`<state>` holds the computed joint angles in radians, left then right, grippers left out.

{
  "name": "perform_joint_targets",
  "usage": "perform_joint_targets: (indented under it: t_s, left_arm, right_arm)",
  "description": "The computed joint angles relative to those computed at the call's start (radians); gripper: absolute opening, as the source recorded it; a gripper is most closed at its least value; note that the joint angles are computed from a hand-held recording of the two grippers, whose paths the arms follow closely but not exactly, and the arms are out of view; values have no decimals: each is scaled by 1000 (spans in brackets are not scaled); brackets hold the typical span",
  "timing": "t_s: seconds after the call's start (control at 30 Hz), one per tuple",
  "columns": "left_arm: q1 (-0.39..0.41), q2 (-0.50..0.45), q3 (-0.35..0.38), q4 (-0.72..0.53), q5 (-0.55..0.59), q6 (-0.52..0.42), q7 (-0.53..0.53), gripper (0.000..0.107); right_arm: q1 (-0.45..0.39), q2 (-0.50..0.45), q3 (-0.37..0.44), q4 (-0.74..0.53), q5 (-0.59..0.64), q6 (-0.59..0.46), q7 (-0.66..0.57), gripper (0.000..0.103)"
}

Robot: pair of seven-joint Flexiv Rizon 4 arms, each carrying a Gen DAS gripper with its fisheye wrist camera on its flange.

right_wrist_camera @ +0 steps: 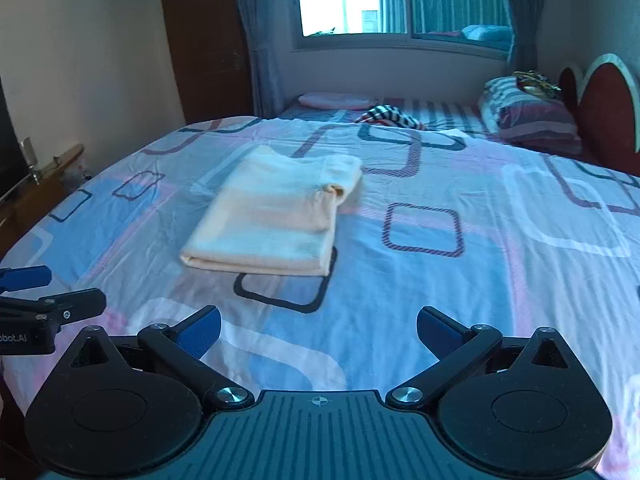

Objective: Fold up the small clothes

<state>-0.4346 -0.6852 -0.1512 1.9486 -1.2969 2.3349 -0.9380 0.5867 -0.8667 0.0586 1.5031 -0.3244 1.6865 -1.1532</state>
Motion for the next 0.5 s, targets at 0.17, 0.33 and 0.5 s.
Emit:
perform_joint_targets:
  t_s: [0.17, 0.33, 0.5]
  left_arm:
    - [-21, 12, 0, 13, 12, 19, -16, 102]
    - [-33, 22, 1, 22, 30, 29, -26, 102]
    - [-40, 29, -5, 25, 21, 44, -22, 102]
  right_arm:
    - [35, 49, -38, 73, 24, 39, 16, 103]
    - [109, 81, -127, 141, 98, 152, 26, 103]
    - [131, 96, -151, 156, 136, 166, 9, 103]
